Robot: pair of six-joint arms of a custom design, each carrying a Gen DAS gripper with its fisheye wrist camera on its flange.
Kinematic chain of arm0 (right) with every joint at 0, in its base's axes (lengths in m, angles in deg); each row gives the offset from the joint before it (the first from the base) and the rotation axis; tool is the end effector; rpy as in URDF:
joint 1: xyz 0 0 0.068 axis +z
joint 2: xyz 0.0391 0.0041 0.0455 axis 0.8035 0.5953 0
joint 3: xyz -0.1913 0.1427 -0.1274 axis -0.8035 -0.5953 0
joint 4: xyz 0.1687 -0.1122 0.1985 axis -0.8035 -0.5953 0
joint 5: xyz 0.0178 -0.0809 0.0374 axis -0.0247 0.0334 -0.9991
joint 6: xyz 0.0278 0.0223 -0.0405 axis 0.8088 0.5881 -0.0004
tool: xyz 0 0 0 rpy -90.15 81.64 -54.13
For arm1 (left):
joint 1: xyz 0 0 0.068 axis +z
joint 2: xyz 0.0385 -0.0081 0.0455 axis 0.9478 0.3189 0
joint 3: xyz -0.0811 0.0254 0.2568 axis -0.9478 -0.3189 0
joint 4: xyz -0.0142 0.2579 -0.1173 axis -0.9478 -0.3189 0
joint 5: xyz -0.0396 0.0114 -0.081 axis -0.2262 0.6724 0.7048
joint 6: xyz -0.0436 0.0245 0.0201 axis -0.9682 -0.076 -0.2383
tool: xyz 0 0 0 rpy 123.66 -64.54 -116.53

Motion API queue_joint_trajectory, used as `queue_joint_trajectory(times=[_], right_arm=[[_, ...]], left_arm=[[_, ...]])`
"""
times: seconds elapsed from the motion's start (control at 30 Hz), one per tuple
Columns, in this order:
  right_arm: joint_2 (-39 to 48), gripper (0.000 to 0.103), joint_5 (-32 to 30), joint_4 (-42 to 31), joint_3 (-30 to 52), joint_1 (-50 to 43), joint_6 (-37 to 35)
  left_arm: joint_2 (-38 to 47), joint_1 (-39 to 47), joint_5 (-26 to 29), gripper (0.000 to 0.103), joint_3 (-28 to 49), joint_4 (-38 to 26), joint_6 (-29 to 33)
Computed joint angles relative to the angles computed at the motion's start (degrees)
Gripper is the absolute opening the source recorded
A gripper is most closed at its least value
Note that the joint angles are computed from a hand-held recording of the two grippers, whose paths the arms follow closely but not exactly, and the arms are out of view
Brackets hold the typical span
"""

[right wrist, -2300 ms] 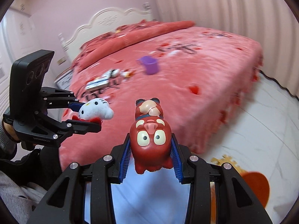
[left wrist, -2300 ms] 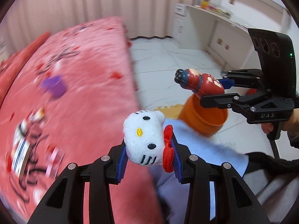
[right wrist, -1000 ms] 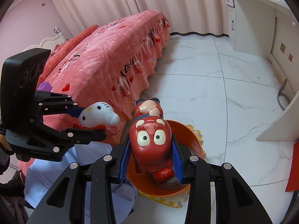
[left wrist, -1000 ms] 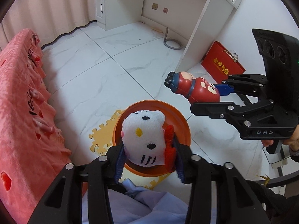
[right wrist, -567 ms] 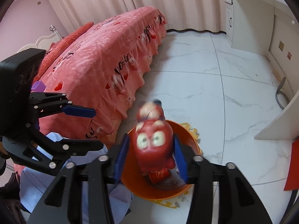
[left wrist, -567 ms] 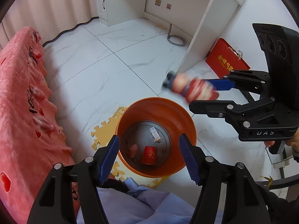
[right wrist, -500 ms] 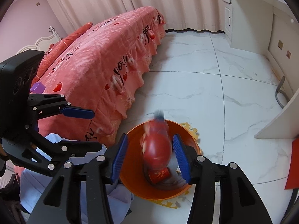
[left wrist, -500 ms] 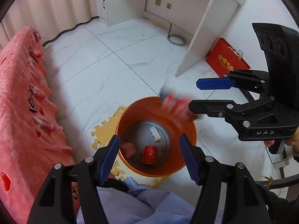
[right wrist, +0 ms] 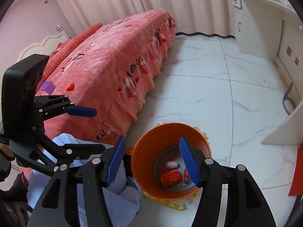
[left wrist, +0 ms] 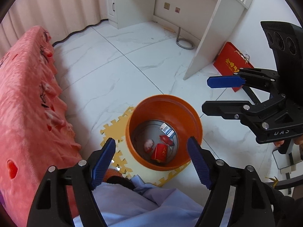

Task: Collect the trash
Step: 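Move both open tools back over the bed toward the remaining items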

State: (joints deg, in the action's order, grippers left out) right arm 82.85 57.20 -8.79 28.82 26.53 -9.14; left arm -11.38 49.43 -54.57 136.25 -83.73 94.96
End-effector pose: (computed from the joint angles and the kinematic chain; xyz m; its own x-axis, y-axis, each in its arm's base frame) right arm 0.1703 -0.0652 0.1923 -0.8234 0.0959 -0.5593 -0.1029 0.9440 0.3134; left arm 0.2085 -0.0946 0.2189 -0.5395 0.7344 -0.4118 0.8203 0.5688 -0.0602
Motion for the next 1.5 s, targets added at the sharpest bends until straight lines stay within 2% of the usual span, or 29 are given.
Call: queue_joint_trajectory(times=[0.13, 0.2, 0.33, 0.43, 0.57, 0.77, 0.9, 1.1, 1.3, 1.5], right_arm=[[-4.4, 0.065, 0.7, -2.0, 0.7, 6.0, 3.5], [-5.9, 0.067, 1.0, -2.6, 1.1, 8.7, 4.9], [-9.0, 0.067, 4.0, -2.5, 2.1, 17.6, 10.2], [-9.6, 0.067, 7.4, -1.0, 3.0, 26.1, 15.4], [-8.3, 0.068, 12.9, 2.3, 4.9, 39.4, 22.5], [0.4, 0.07, 20.8, 9.0, 10.7, 58.9, 29.7], [7.2, 0.07, 24.0, 11.8, 15.6, 67.3, 31.7], [18.9, 0.07, 26.3, 14.3, 25.2, 76.1, 32.0], [31.2, 0.07, 26.7, 15.6, 36.4, 81.8, 30.8], [43.8, 0.07, 25.0, 14.5, 49.2, 84.8, 29.0]], left_arm=[[-4.4, 4.1, 0.2, 0.078, -0.6, -2.7, 1.9], [-7.4, 7.3, 0.5, 0.083, -1.2, -4.7, 3.8], [-12.0, 14.9, 2.1, 0.083, -0.9, -8.9, 8.3], [-14.4, 22.9, 4.3, 0.083, 0.0, -12.8, 12.7], [-16.2, 37.3, 7.8, 0.084, 1.7, -18.3, 22.4], [-13.0, 59.0, 12.8, 0.085, 5.5, -24.5, 37.2], [-7.8, 71.9, 14.4, 0.085, 8.9, -26.9, 46.5], [0.4, 85.8, 16.1, 0.085, 15.0, -28.7, 54.8], [9.8, 94.3, 16.8, 0.085, 22.9, -28.7, 57.5], [18.9, 98.2, 16.3, 0.085, 30.9, -26.6, 55.6]])
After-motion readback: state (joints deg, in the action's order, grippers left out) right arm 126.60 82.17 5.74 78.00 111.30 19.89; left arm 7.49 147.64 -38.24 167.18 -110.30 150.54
